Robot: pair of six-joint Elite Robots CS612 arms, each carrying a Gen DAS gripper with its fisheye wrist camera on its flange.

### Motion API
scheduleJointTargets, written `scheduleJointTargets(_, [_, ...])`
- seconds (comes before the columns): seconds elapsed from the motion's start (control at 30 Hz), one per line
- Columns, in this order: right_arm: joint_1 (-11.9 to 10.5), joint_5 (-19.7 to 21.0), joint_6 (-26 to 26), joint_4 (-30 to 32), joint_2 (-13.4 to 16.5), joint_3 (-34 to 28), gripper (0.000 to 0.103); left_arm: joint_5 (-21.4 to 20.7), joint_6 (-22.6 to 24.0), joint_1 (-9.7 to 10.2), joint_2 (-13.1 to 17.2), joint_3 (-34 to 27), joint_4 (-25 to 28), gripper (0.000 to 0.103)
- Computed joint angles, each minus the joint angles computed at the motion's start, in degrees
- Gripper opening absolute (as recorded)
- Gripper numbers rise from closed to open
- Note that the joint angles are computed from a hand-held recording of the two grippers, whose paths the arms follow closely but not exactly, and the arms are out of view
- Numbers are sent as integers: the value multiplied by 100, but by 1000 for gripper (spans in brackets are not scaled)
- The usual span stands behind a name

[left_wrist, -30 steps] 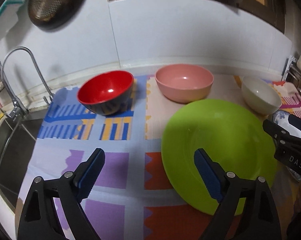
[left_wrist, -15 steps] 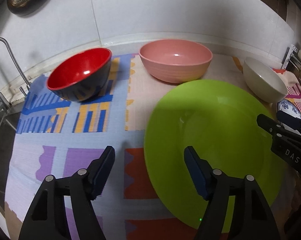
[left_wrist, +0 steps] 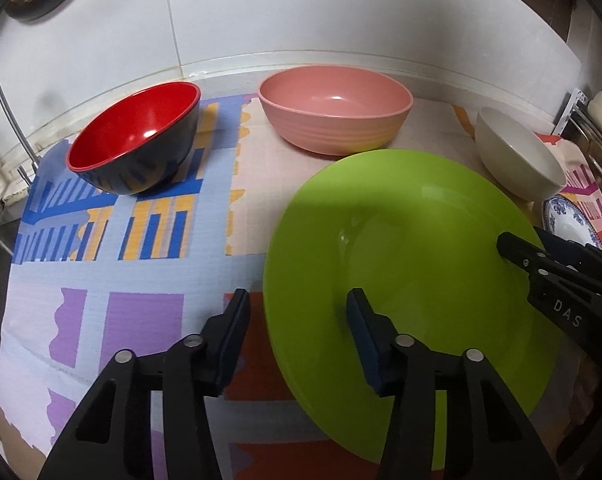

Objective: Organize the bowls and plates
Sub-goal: 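Lift the green plate with both grippers and carry it toward the sink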

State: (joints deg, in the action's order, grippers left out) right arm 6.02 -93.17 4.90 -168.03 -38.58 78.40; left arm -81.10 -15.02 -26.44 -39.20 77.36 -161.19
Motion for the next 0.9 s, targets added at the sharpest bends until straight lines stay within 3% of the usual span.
scheduleJointTargets(0.07, [-3, 1, 28, -26, 3, 7, 44, -39, 44, -1, 4, -13, 5, 41])
scheduleJointTargets(0.47, [-3, 44, 61, 53, -51, 50, 40, 294, 26, -56, -91, 100, 9, 35])
scheduleJointTargets(0.9, [87, 96, 104, -82, -303, 389, 38, 528, -248, -55, -441, 608, -261, 35])
